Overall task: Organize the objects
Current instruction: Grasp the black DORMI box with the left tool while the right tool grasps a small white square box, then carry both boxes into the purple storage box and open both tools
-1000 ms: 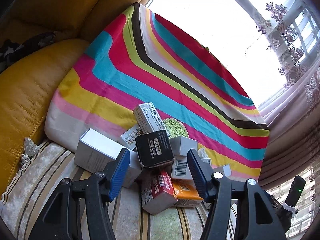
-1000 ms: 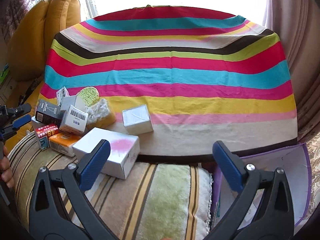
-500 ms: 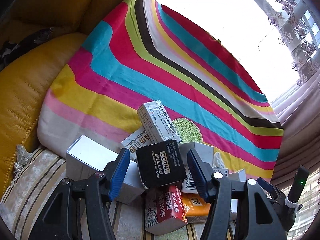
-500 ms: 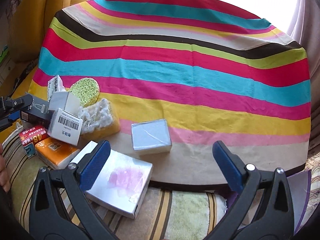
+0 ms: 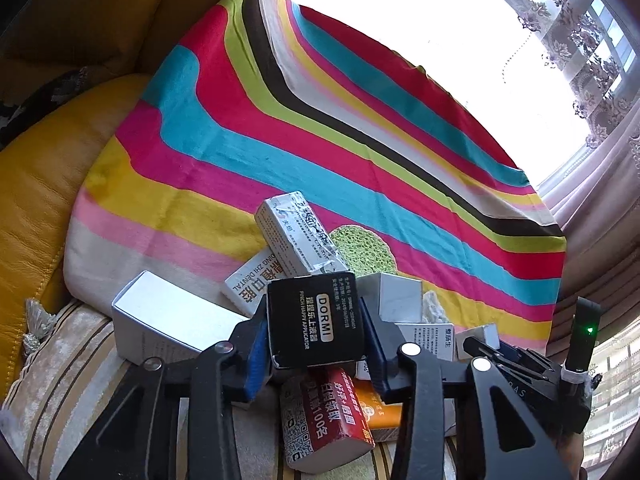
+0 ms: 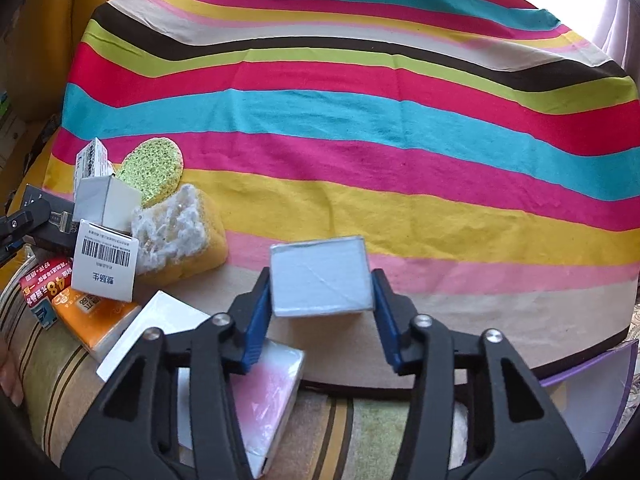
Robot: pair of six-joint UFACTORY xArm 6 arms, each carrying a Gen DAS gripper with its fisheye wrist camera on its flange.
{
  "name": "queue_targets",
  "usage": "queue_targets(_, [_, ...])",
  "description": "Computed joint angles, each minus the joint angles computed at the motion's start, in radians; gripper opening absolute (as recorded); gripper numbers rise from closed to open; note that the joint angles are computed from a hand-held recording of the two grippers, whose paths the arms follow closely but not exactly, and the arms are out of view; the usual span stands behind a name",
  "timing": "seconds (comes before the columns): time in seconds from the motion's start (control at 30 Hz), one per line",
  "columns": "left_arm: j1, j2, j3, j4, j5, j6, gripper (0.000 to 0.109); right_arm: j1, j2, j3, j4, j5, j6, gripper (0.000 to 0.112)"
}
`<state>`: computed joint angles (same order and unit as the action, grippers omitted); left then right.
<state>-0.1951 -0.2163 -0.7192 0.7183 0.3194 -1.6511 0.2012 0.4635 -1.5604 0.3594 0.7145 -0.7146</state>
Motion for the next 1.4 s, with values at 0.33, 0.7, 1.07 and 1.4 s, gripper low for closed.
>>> queue_targets(0.33, [-0.019, -0.066, 0.033, 0.167, 0.024, -0.186, 0.041, 0.001, -0.085, 0.114, 0.125, -0.115, -0.116, 0.05])
queue_targets(0.7, [-0.061, -0.173, 0.063, 0.437, 0.098, -0.469, 0.041, -0.015, -0.225, 0.278, 0.348, -0.251, -0.258, 0.05])
queue_targets(1.07, [-0.149, -0.166, -0.01, 0.508, 0.136, -0.488, 0.041, -0.062, -0.341, 0.397, 0.429, -0.266, -0.304, 0.05])
queue_targets(1.4, [-0.226, -0.013, -0.145, 0.483, 0.051, -0.416, 0.041, -0.144, -0.402, 0.456, 0.372, -0.24, -0.234, 0.05])
